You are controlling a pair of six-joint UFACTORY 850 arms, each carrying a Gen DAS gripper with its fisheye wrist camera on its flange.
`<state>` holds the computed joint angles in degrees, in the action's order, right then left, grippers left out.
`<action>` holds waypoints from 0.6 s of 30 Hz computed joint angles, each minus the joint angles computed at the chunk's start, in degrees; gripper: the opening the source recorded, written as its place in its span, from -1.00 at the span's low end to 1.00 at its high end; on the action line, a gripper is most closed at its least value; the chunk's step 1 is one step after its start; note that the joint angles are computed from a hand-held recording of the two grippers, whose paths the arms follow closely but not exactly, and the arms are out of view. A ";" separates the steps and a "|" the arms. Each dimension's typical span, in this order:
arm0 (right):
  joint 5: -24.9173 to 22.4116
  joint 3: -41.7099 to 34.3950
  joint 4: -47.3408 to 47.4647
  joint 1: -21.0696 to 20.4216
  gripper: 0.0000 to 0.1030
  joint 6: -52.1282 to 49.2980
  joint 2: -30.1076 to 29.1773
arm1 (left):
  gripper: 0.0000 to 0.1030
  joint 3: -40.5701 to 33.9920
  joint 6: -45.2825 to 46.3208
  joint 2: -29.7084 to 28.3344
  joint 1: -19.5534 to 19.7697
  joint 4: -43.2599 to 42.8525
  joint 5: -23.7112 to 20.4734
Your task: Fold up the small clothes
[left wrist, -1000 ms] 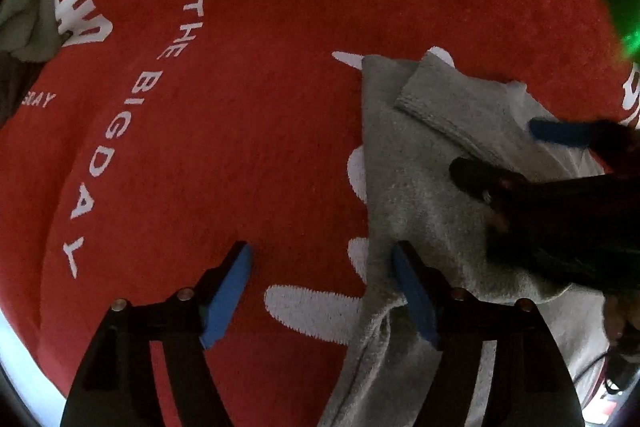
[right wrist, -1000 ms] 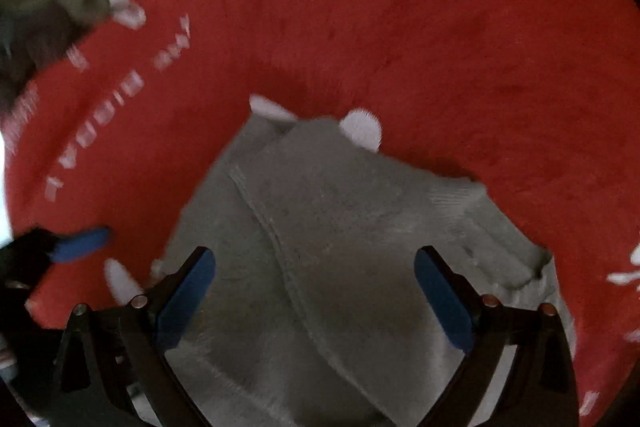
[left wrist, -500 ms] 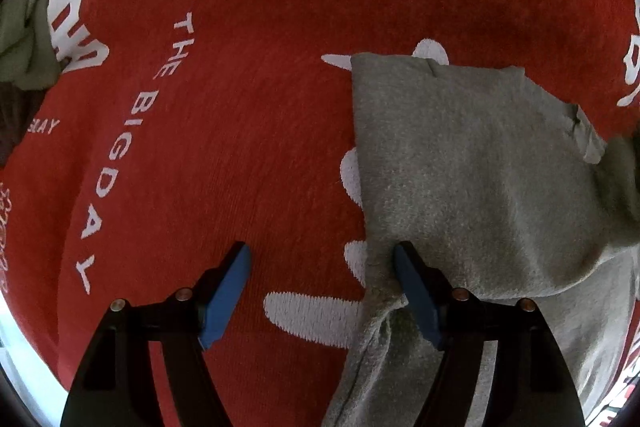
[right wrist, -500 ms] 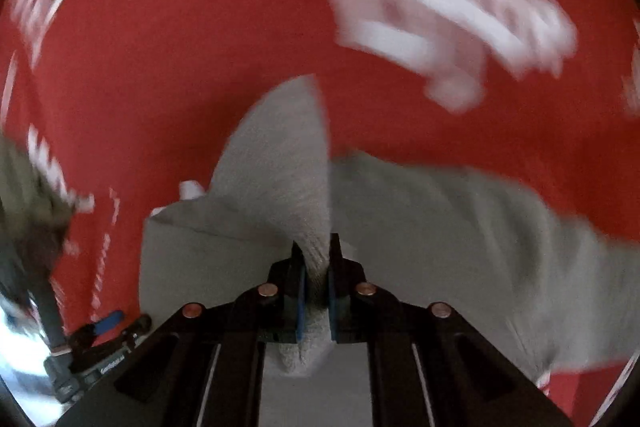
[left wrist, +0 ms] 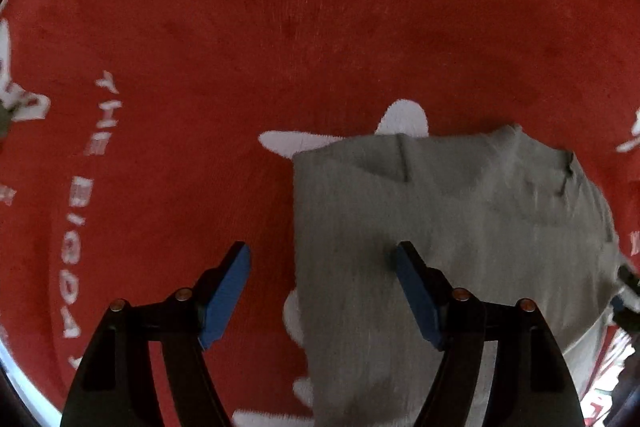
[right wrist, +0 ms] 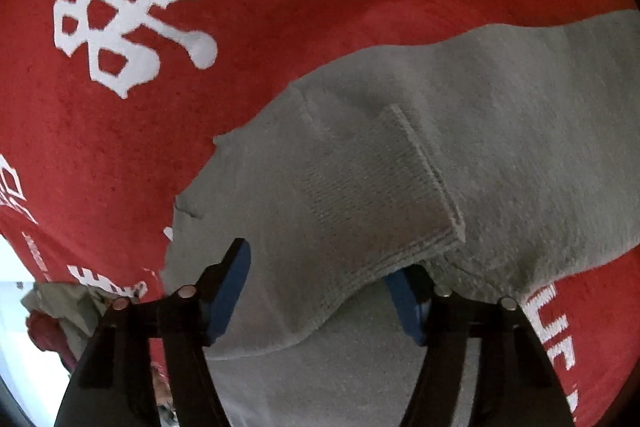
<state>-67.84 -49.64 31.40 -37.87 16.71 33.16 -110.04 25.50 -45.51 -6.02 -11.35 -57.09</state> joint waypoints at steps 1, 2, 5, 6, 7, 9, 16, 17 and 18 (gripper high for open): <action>-0.59 -0.47 0.19 -0.60 0.31 -1.03 -0.39 | 0.46 -1.92 -0.59 -1.25 0.15 -1.07 -1.99; -1.21 -0.97 0.31 -1.18 0.30 -1.76 -0.76 | 0.45 -3.35 -0.81 -2.10 0.27 -2.09 -3.65; -2.34 -1.42 -0.60 -2.07 -0.11 -2.12 -1.40 | -0.41 -5.32 0.23 -2.75 0.22 -3.87 -6.13; -3.03 -1.80 -1.04 -2.01 -0.71 -2.15 -1.99 | -0.55 -5.29 0.02 -2.40 -0.01 -3.20 -5.65; -3.49 -2.49 -1.77 -1.20 -0.84 -1.90 -2.90 | -0.74 -4.52 0.01 -1.60 -0.29 -2.55 -4.55; -2.14 -4.12 -2.46 1.16 -0.85 -3.18 -4.33 | -0.74 -2.20 -0.06 0.57 -0.85 -0.35 -1.43; 2.95 -6.59 -3.67 2.79 -0.85 -8.96 -7.08 | -0.74 0.47 -3.36 3.34 -0.68 0.56 0.75; 2.57 -5.39 -4.78 2.50 -0.84 -8.43 -6.83 | -0.73 1.37 -3.98 4.35 -0.96 1.34 1.44; 1.66 -3.94 -5.67 2.07 -0.82 -8.20 -6.39 | -0.65 2.51 -4.36 5.35 -1.06 2.38 2.25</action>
<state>-66.18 -53.58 25.73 -35.80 8.51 26.77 -107.52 21.14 -40.16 -7.08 -8.98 -54.84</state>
